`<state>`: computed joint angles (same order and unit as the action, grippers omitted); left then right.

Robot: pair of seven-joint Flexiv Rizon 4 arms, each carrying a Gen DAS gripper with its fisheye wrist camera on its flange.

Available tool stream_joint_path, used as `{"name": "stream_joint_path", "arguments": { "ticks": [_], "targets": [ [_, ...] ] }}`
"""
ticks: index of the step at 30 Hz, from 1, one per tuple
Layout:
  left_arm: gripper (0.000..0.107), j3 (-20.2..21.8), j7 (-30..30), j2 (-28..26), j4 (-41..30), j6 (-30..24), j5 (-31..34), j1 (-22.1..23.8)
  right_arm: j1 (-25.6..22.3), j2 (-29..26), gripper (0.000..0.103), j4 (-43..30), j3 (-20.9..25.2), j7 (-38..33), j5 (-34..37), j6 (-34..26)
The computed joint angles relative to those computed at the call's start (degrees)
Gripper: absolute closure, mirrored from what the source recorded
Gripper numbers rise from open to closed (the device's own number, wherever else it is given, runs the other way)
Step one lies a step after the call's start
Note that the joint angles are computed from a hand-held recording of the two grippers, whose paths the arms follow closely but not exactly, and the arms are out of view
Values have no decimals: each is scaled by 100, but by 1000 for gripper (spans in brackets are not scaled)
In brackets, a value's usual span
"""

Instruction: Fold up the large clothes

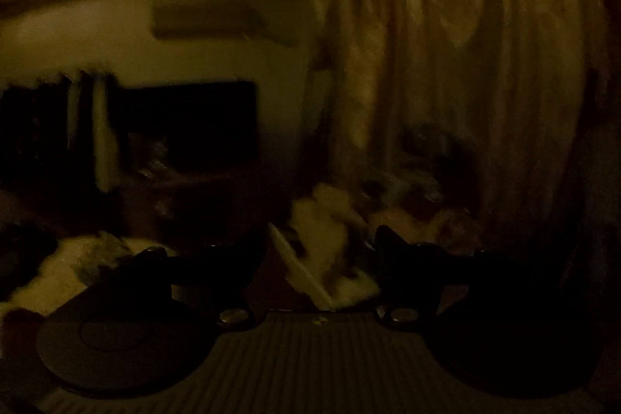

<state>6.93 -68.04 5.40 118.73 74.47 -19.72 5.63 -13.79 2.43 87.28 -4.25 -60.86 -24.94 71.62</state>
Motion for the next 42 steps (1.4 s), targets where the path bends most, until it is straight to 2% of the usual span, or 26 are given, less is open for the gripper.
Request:
{"name": "stream_joint_path", "arguments": {
  "ticks": [2,3,4,5,6,9,11,13,15,17,18,19,21,22,23,24,25,26,29,31,32,34,35,36,39,42],
  "targets": [
    [4,-243,-756,112,-25,-543,810,599,297,-94,18,-98,66,-931,1092,-100],
    [4,-388,-1039,166,15,-800,1102,887,379,-164,19,-88,105,-1228,1301,-190],
    [4,-524,-1065,216,99,-977,1138,1124,448,-284,18,2,171,-1231,1181,-142],
    [4,-520,-1236,244,126,-1208,1347,1227,594,-456,18,16,230,-1406,1325,-174],
    [4,-489,-1415,269,150,-1411,1541,1287,614,-705,18,-99,476,-1775,1842,-360],
    [4,-277,-1372,458,401,-1952,1243,1326,881,-1550,21,-832,920,-2857,3592,-1093],
    [4,-197,-1257,622,602,-2131,986,1321,957,-2186,22,-1361,1296,-3422,4252,-1374],
    [4,-233,-1105,813,730,-2277,987,1392,1125,-2678,22,-1730,1464,-3649,4390,-1536],
    [4,-148,-830,950,825,-2445,961,1289,1387,-3270,22,-2265,1394,-3292,4237,-1836],
    [4,-133,-569,1049,891,-2606,778,1275,1553,-3904,22,-3029,1215,-2171,4128,-2489],
    [4,-60,-311,1103,1016,-2552,372,1179,1458,-4261,22,-3420,1353,-1609,4219,-2753],
    [4,127,231,1209,1217,-2432,-407,923,1416,-4488,24,-3624,1345,-1191,4492,-2890],
    [4,658,1394,1368,1495,-2347,-2261,130,1334,-4984,32,-4117,1441,-37,4809,-3214],
    [4,735,1694,1383,1575,-2131,-2809,-103,1292,-5139,33,-4220,1507,251,4896,-3301],
    [4,650,1731,1388,1622,-1773,-2983,-176,1324,-5334,38,-4449,1480,492,4822,-3468],
    [4,525,1627,1400,1606,-1521,-2784,-91,1445,-5469,41,-4583,1345,764,4613,-3578],
    [4,357,1530,1394,1528,-1506,-2556,121,1479,-5612,42,-4730,1364,1023,4320,-3565],
    [4,223,1487,1316,1420,-1489,-2554,233,1568,-5635,42,-4690,1197,1180,4370,-3409],
    [4,-132,1727,830,981,-1348,-2833,295,1526,-5687,48,-4610,1211,1408,4236,-2976],
    [4,-310,1972,361,564,-1185,-2809,177,1467,-5797,66,-4704,1318,1307,4172,-2970],
    [4,-431,2085,139,375,-1124,-2795,157,1443,-5748,82,-4550,1354,1274,4194,-2804],
    [4,-727,2277,-331,-48,-1009,-2745,132,1297,-5561,85,-4123,1480,1163,4376,-2256],
    [4,-870,2258,-563,-282,-949,-2555,115,1334,-5405,86,-3827,1351,1168,4505,-1873],
    [4,-1052,2268,-792,-487,-777,-2352,101,1283,-5405,87,-3718,1408,1272,4299,-1504],
    [4,-1417,2134,-1397,-1087,-268,-1537,-25,1318,-4948,88,-2871,1169,1310,4224,-186],
    [4,-1841,2159,-1988,-1656,-67,-1466,-75,1419,-4527,88,-2082,780,1654,4004,895]
  ]
}}
